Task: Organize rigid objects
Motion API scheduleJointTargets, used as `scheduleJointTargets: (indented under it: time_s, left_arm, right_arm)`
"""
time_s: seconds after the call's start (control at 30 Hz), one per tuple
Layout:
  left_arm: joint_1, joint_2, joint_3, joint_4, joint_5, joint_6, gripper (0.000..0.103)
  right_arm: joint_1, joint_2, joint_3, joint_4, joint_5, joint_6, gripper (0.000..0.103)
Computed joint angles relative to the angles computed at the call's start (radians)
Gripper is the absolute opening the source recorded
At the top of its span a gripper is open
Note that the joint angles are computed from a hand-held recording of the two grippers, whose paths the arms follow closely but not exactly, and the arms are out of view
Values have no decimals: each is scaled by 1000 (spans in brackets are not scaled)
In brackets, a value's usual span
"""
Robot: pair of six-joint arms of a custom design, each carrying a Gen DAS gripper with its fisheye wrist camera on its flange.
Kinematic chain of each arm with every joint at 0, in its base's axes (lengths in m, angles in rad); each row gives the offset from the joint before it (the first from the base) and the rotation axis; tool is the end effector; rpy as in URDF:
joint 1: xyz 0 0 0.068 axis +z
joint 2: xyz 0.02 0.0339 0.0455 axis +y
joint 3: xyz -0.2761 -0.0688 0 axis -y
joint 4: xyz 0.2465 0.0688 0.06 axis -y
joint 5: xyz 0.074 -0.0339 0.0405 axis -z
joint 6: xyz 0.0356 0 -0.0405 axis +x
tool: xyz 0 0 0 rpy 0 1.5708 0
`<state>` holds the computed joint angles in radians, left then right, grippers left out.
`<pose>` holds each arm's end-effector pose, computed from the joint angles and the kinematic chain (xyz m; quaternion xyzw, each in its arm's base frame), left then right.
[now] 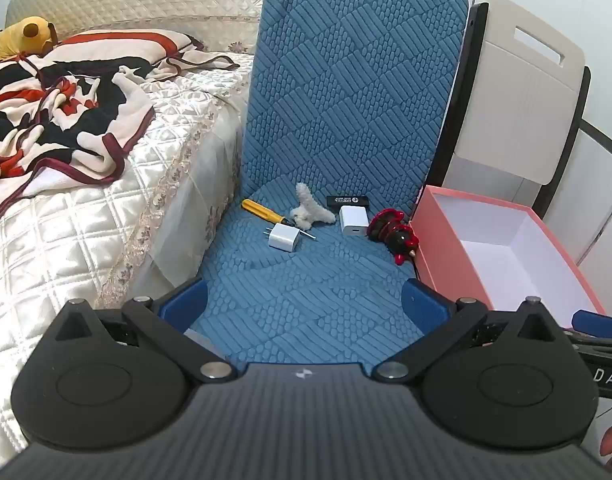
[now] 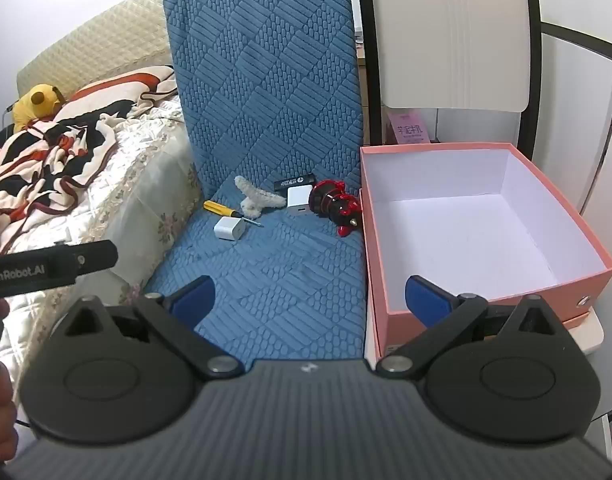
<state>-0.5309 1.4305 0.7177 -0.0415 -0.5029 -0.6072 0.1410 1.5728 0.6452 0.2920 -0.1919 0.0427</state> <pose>0.2534 -0.1289 0.1990 -0.1326 0.8845 -0.0148 0.4470 0.3001 0.0495 0.1637 -0.0868 0.8854 0.1263 0.4389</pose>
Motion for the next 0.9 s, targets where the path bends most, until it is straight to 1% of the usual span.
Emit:
scheduleJointTargets:
  time_s: [0.3,0.37,0.5,0.53,0.9]
  left_arm:
    - [1,-12,-6,-4,2,7,103]
    - [-7,15,-12,23,-4,3,103]
    - [-10,11,-13,17,-4,-2,103]
    - [2,17,5,3,8,6,103]
    - [0,22,-3,15,12,8,103]
  right_arm:
    - [1,3,3,-8,2,-4,103]
    - [-9,27,33,-21,-1,-11,103]
    - [3,14,29,-36,14,0,103]
    - [6,10,27,-41,19,5,103]
    - [3,5,21,-47,14,8,103]
